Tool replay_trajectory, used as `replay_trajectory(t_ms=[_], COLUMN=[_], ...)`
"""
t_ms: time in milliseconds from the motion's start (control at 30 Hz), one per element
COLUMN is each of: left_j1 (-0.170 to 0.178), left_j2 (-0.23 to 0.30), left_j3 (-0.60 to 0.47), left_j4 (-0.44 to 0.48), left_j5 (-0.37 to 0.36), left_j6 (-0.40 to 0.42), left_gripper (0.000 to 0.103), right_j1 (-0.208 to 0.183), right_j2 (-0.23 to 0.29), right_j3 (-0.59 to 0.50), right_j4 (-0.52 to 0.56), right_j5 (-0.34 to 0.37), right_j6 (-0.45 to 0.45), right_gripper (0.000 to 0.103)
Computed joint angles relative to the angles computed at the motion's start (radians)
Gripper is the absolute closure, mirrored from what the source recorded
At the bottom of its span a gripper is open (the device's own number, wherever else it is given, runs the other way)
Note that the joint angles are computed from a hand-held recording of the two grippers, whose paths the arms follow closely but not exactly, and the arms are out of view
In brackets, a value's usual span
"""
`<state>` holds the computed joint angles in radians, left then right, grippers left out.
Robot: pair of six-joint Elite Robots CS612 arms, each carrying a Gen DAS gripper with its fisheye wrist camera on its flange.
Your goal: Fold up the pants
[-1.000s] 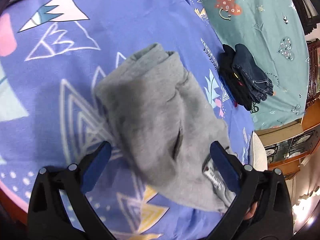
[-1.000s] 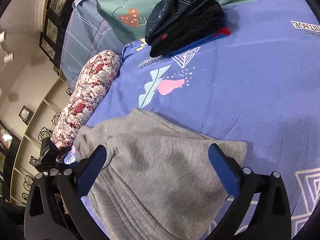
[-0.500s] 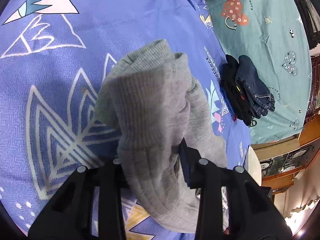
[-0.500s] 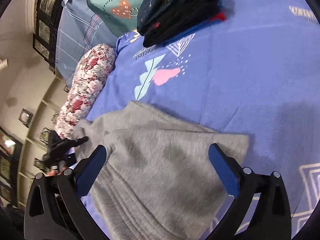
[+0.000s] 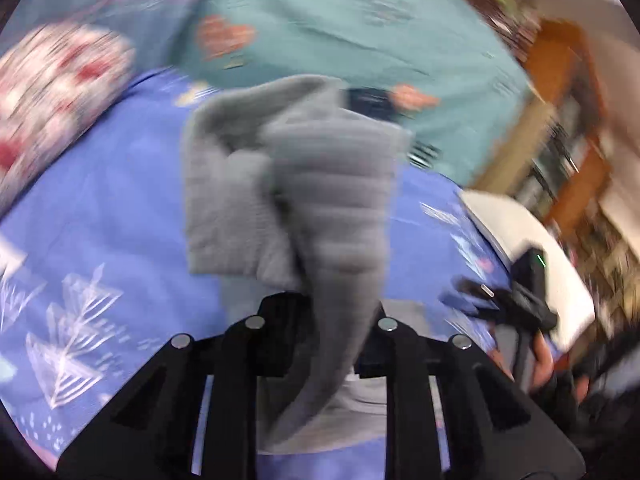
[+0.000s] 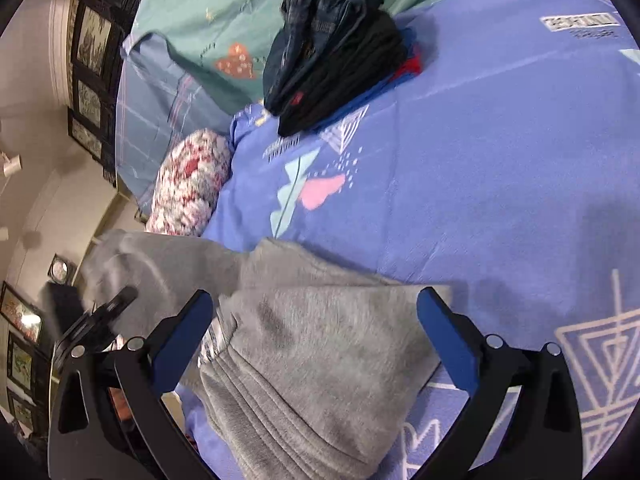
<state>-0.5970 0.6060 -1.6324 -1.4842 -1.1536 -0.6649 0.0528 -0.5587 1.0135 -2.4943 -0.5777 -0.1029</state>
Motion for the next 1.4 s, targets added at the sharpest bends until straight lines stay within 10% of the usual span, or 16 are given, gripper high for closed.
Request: replay_trajectory(t_ms=[100,167,333,467,833,1033,1400], left_j1=[-0.015,-0.003,-0.005,0.009,0.043,0.043,0.047], left_j2=[-0.05,-0.079,-0.09,-0.079,0.001,0.006,-0.014], left_j3=[0.134,0.242,0.313,0.261,0.098,0.099,0.174], left_j4=[-0.019,0.016,0.029,0.011,0.024,-0.003,-0.01], left_j5=[-0.124,-0.248,-0.341,-0.447,-0.436,-0.558,-0.707], left_j6=[0.141,0.194,0.287,0.319,0.143,0.232,0.308], left_gripper=[0.067,0.024,0.004,0.004,0.002,0.002,0.002], right_j1=[-0.017,-0.028,-0.04,-0.028,0.03,0.012,0.02], right_j2=[-0.022,-0.039,-0.064,-0.065,-0.004,0.026,0.066], right_j3=[0.046,0.077,0.094,0.058,-0.116,-0.203,-0.274], right_j4=[-0.106,-0.117,0.196,0.431,0.673,0.977,1.144], right_j5=[-0.012,-0.03,0.007,0.048,-0.039,-0.014,0.081], right_j6=[0.069,0.083,-0.077,-0.231,-0.342,-0.381,-0.474], right_gripper=[0.001,0.001,0.001,0.001,0.001,0.001,0.001])
